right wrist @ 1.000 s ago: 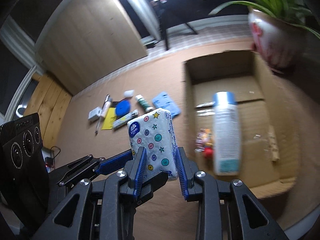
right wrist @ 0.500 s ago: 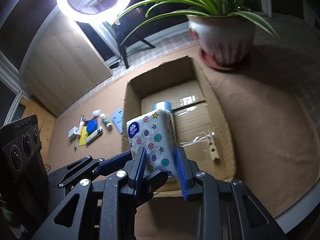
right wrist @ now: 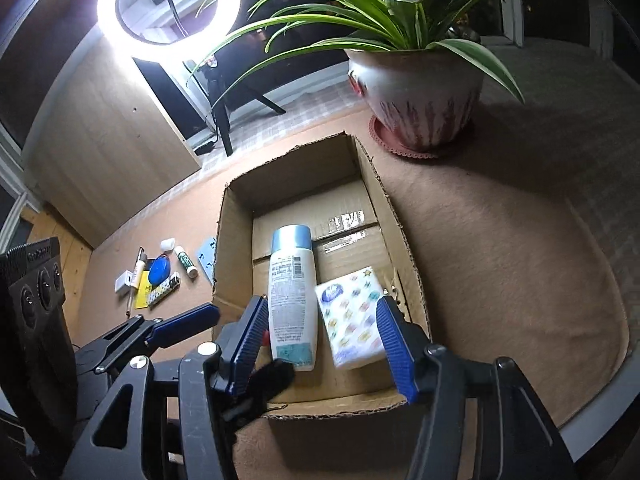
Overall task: Organize objects
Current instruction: 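Carry the tissue pack into the box and open the right gripper, then grasp the pink bottle with the left gripper while the right gripper grasps the blue tape measure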
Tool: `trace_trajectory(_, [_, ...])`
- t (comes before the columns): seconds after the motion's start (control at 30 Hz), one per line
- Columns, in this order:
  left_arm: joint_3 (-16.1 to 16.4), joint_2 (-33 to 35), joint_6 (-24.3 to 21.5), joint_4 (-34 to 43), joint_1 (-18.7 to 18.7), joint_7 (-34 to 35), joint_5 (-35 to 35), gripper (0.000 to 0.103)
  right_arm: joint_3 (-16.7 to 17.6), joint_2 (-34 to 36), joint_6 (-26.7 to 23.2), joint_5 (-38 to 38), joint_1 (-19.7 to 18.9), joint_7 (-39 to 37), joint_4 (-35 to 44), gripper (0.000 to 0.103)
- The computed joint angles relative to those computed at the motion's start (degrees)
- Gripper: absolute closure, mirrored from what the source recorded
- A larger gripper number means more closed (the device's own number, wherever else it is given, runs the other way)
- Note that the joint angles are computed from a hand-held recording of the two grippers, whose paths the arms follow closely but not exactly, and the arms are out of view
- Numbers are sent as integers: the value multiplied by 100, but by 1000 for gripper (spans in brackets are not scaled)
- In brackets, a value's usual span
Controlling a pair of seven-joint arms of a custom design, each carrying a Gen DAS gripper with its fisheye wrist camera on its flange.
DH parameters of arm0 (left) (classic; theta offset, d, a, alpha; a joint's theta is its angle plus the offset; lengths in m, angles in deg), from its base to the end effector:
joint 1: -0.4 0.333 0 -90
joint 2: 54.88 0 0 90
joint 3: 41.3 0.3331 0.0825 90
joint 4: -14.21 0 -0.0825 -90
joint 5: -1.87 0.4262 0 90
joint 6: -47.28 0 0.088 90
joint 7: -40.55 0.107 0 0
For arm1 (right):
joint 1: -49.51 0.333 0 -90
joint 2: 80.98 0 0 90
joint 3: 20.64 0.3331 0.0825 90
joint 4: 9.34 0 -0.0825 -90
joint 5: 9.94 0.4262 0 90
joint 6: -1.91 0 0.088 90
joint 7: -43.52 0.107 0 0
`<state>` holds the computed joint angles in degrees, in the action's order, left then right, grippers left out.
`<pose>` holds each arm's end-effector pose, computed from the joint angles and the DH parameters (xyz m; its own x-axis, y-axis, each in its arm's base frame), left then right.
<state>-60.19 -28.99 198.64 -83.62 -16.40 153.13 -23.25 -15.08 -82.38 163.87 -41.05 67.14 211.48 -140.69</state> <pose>0.6289 -0.4002 0.3865 -0.6173 -0.7236 0.3088 -0.7485 0.4192 -0.5139 0.5235 0.2528 0.4078 -0.3600 -0.8720 -0.3316 -0.7330 0.4842 -0.4778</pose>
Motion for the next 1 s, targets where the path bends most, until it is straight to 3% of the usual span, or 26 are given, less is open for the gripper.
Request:
trace_trajectory(0.13, [25, -169, 67, -177, 165, 66, -140, 18, 18, 120, -38, 73, 47, -159, 186, 50])
trace_trajectory(0.37, [245, -424, 87, -445, 400, -66, -200, 18, 49, 657, -42, 785, 210, -1117, 843, 50])
trace_trajectory(0.63, [677, -320, -189, -300, 724, -568, 256, 18, 248, 1786, -450, 1793, 352, -2743, 2388, 50])
trace_trajectory(0.8, [867, -4, -399, 168, 1014, -847, 444, 18, 562, 2703, -746, 2695, 232, -3745, 3576, 50])
trace_trajectory(0.9, [864, 349, -816, 711, 1286, -869, 399, 20, 748, 3305, -1087, 3229, 162, -4283, 4409, 50])
trace_trajectory(1.0, [1050, 797, -1135, 1378, 1306, -1195, 694, 28, 665, 3879, -1532, 3410, 312, -4442, 5286, 50])
